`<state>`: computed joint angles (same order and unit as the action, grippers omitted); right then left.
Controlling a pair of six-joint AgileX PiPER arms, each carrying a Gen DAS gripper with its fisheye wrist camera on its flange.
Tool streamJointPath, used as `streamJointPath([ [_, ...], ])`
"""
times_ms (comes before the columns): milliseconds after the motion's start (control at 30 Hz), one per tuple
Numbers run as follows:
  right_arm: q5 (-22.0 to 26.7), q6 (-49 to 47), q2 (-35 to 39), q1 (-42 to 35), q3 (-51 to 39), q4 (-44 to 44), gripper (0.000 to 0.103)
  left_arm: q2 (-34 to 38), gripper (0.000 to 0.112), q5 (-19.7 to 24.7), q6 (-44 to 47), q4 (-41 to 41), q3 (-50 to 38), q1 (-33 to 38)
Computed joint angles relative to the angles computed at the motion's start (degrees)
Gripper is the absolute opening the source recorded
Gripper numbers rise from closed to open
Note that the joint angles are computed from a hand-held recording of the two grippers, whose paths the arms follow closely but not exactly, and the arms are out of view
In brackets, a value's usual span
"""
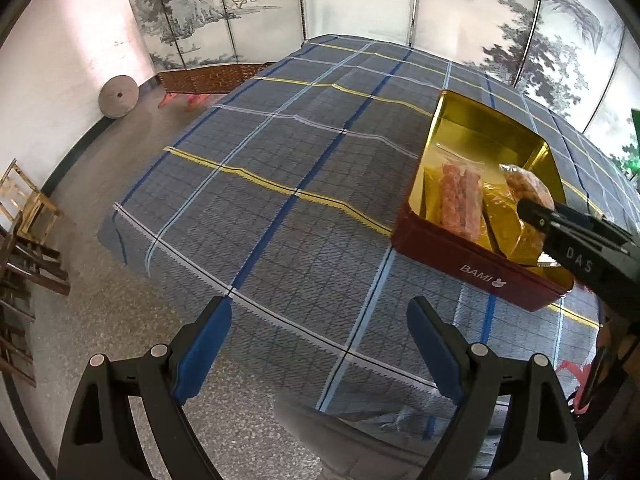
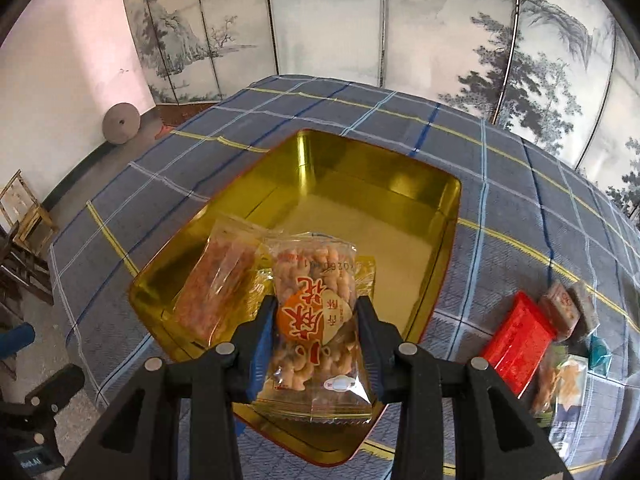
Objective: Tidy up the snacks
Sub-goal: 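Carry the peanut bag into the red tin and open the right tool, then move the right tool to the blue soda crackers bag and grasp it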
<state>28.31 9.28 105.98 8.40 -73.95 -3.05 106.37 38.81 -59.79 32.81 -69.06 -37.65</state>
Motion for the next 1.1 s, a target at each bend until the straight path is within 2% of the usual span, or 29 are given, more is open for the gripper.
streamJointPath([
  [500, 0.62, 0.00, 2.97, 0.72, -1.46, 0.29, 0.040, -0.27, 0.087, 0.65, 0.66, -0.66, -0.18, 1.01],
  [633, -0.49, 0.24, 2.37, 0.82, -0.45, -0.32, 0.040, -0.17, 0.087, 0.71, 0.62, -0.83, -0.33, 0.76],
  [700, -0.41, -1.74, 2.10, 0.31, -0.25, 2.10, 0.041, 0.04, 0.087, 0.85, 0.78, -0.89, -0.54, 0.50],
  [900, -1.14, -8.72, 0.38, -1.22, 0.91, 9.46, 0.052, 0.56, 0.087, 1.52, 0.90, -0.96, -1.49, -0.60],
  [1100, -2.50, -15.98, -5.41, -4.22, 5.56, 16.41, 0.054, 1.21, 0.087, 2.21, 0.89, -0.47, -3.70, -2.46],
])
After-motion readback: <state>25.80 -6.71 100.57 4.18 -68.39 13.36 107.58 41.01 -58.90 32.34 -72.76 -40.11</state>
